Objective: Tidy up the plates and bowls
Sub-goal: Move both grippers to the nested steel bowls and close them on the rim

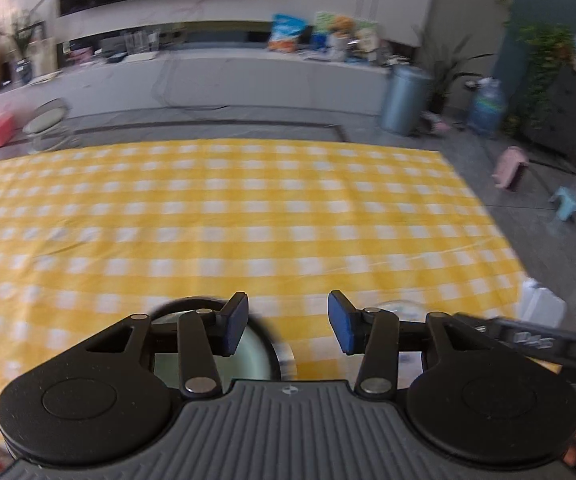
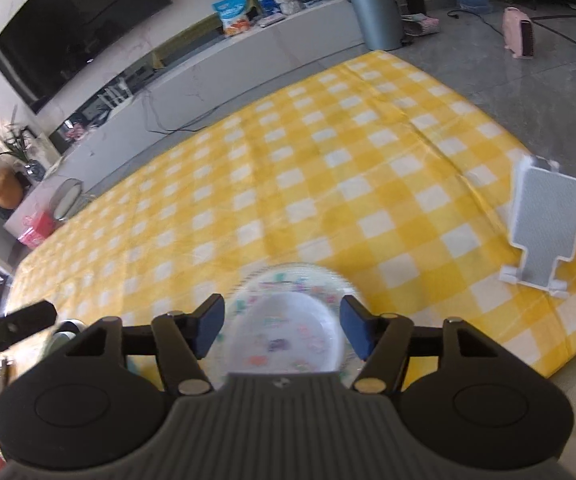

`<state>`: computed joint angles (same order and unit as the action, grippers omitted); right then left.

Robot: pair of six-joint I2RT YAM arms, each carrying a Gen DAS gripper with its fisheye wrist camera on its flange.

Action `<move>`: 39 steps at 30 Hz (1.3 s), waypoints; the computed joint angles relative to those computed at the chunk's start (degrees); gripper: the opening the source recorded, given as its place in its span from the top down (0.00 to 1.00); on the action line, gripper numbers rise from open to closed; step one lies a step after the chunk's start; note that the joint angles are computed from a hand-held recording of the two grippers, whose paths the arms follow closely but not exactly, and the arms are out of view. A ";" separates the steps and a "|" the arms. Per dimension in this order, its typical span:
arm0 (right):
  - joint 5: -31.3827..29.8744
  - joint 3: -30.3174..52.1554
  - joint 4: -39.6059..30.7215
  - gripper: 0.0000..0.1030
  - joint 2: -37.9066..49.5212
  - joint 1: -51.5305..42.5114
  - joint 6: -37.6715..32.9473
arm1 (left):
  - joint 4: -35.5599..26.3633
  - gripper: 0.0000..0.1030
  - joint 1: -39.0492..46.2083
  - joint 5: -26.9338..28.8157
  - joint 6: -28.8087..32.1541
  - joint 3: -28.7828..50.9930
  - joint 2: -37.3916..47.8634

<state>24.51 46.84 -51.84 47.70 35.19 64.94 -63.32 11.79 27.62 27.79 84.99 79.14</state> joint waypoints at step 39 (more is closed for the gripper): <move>-16.40 7.91 25.10 0.32 33.76 7.17 9.22 | -11.36 0.31 15.41 2.23 -0.10 11.36 27.48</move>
<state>8.11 54.75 -26.74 81.46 42.35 74.16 -74.68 27.20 29.85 27.68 96.35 106.62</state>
